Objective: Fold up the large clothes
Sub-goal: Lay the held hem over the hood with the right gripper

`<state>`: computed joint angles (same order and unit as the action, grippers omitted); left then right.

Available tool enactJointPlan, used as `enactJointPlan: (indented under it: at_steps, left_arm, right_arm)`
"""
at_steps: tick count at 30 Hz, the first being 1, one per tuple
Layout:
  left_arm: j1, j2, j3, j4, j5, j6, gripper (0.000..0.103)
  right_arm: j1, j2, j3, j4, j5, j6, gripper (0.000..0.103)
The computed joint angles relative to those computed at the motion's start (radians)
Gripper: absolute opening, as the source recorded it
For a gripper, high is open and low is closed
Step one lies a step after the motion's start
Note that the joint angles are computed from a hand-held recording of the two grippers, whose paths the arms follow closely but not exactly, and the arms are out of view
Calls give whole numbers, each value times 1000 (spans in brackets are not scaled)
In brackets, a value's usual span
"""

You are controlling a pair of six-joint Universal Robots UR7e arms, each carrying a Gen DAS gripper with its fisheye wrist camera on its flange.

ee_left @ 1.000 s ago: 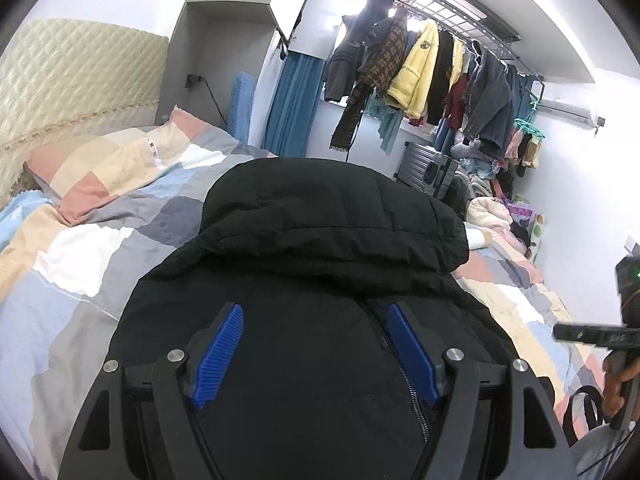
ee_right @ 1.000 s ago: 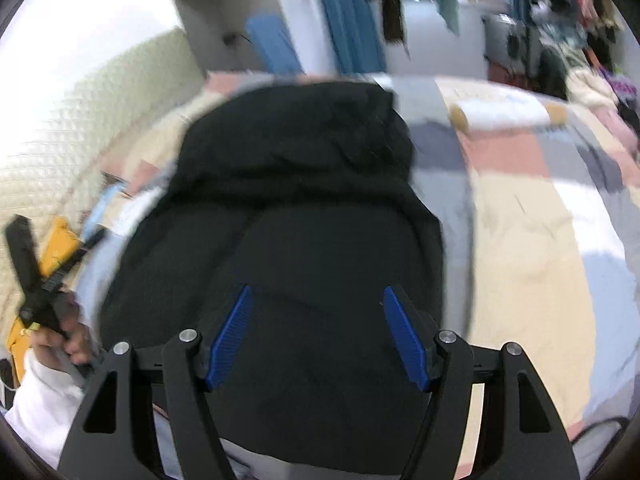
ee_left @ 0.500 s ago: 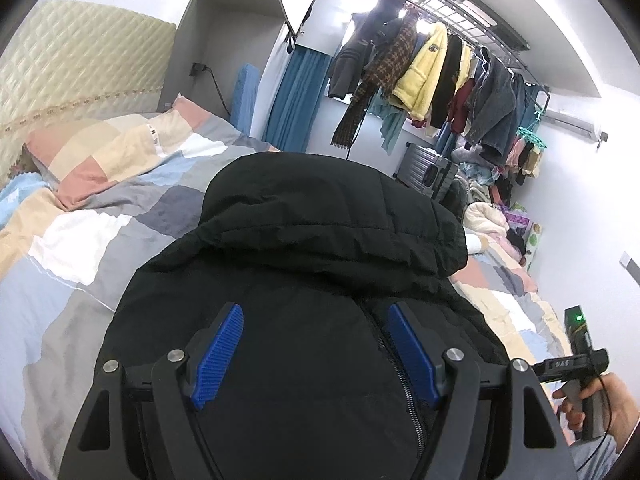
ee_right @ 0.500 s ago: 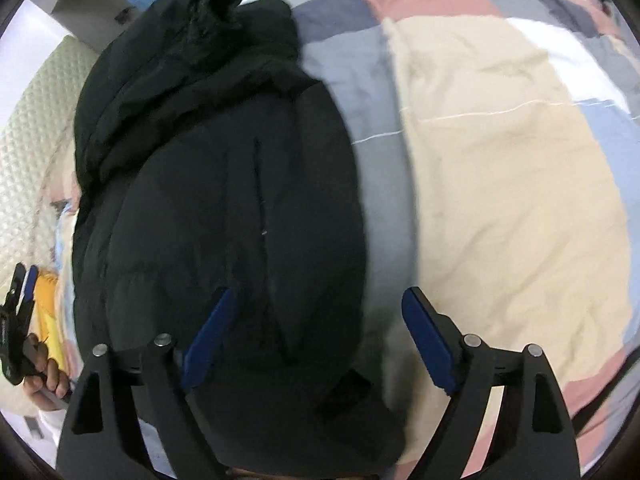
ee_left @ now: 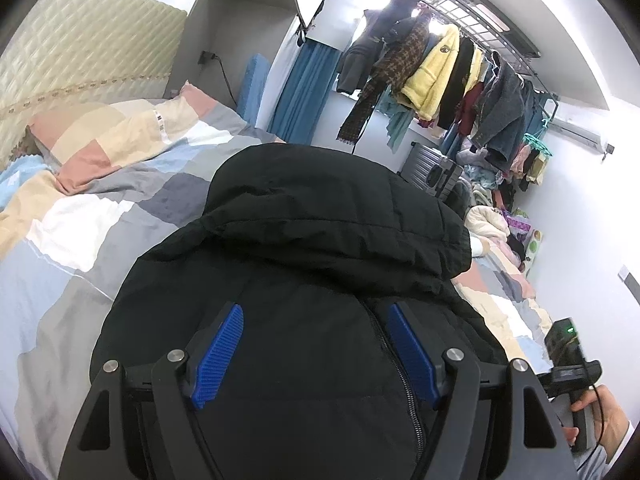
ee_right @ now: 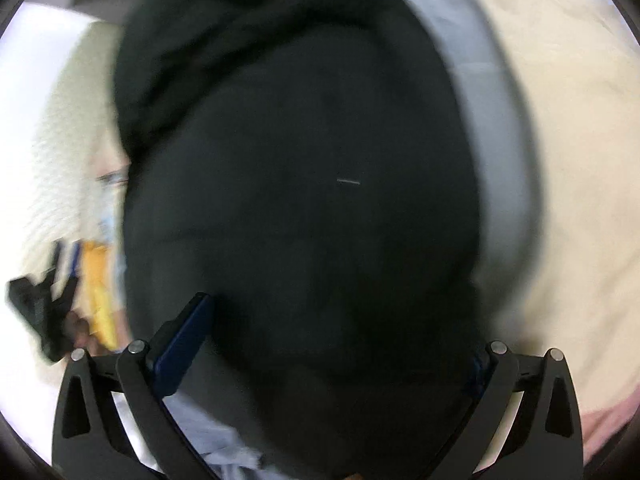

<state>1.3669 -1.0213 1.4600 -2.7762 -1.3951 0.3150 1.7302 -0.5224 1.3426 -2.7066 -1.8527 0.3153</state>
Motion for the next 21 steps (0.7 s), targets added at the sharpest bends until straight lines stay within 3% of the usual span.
enactJointPlan:
  at_steps: [4,7,9,13,15,18,20,21]
  left_arm:
    - [5,0,-7,11,-7,-18,75]
    - [8,1,-14,26,-4,-27,75]
    - [8,1,-26,54,13,-32,75]
    - [-6,0,-81,200,122,-50,75]
    - [8,-5,-126,307,99,-81,75]
    - [32,9,-239,525,97,-158,75]
    - [44,36,-336,706,148,-218,75]
    - [54,46,-370,767,147,-238,75]
  right_arm:
    - [22,3,17,-117,76,-92,103]
    - [28,6,22,-144,75,-105,103]
    - [30,19,0,-86,19,-90,102]
    - [19,44,-62,99,-47,10,92]
    - [20,64,-94,137,-65,23,87]
    - [45,102,-150,164,-126,18,64]
    - [61,116,-165,133,-151,-9,39]
    - [67,117,-161,108,-156,-26,33]
